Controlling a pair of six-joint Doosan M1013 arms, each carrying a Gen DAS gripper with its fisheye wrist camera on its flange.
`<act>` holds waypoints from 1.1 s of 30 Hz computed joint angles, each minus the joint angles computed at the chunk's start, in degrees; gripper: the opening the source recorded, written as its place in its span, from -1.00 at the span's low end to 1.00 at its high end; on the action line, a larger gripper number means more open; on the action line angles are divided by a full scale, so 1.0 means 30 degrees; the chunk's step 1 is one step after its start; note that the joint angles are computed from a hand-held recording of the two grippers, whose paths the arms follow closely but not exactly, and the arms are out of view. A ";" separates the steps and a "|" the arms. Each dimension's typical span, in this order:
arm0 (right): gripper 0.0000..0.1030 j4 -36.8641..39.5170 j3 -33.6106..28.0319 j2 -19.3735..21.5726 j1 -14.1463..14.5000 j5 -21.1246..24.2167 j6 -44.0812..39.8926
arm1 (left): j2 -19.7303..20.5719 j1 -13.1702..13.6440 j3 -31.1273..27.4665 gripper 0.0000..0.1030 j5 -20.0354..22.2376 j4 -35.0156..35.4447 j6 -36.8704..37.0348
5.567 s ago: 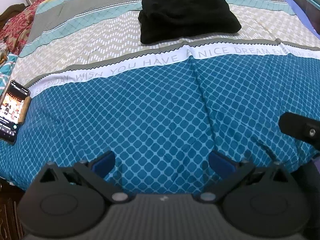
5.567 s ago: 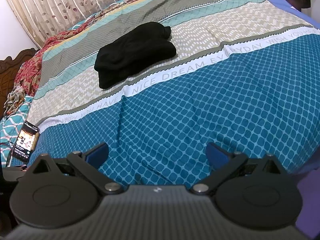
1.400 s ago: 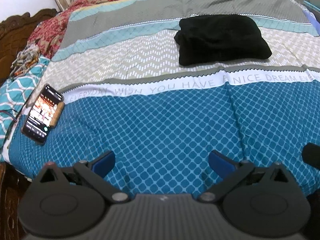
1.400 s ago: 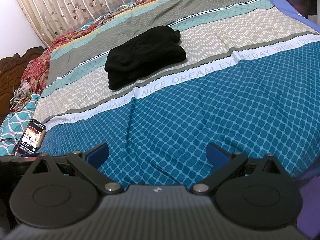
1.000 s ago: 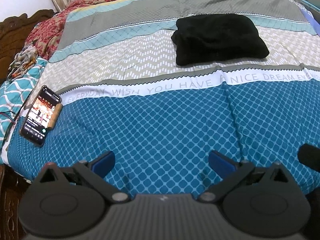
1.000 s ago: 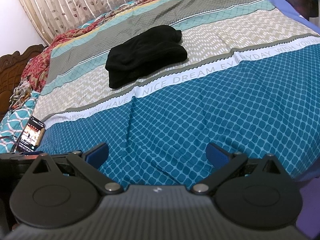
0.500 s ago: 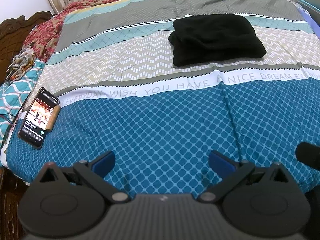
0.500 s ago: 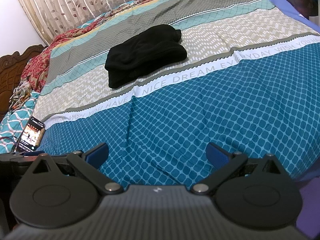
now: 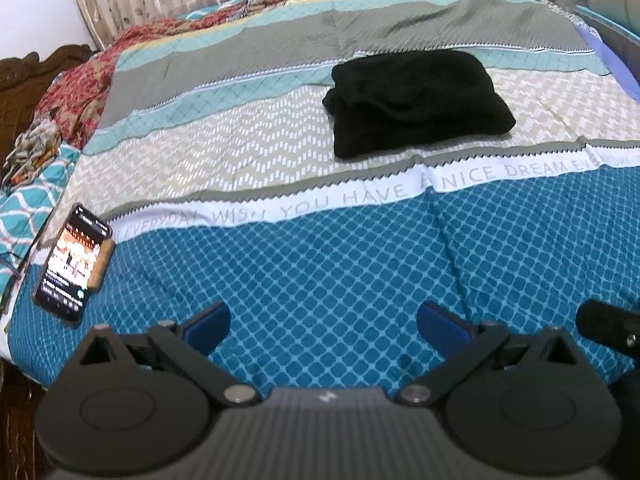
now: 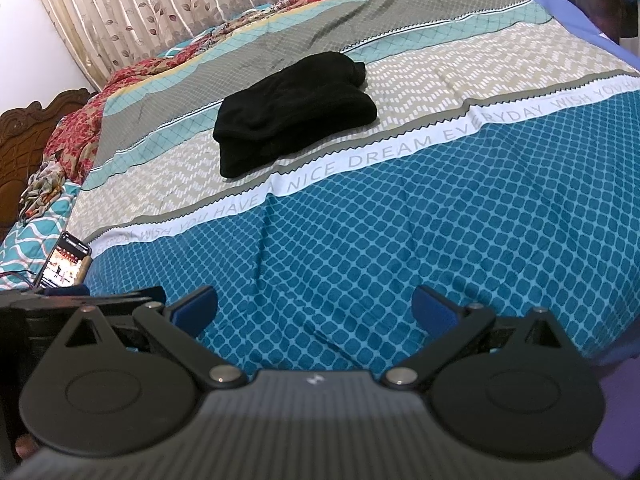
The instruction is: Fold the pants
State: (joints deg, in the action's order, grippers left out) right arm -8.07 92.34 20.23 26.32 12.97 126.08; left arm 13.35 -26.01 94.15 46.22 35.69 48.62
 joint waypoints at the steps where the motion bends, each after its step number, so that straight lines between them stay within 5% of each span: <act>1: 1.00 -0.0222 0.0026 -0.0015 0.0012 -0.0064 0.0194 | -0.0011 -0.0004 0.0010 1.00 -0.0049 0.0054 -0.0032; 33: 1.00 -0.0396 -0.0095 0.0042 0.0124 0.0149 0.0410 | 0.0159 0.0221 -0.0185 1.00 0.0620 -0.0189 -0.0189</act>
State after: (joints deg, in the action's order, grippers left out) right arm -9.26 92.05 20.36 26.69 13.41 127.31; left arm 13.82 -25.35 93.60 48.08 35.12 48.05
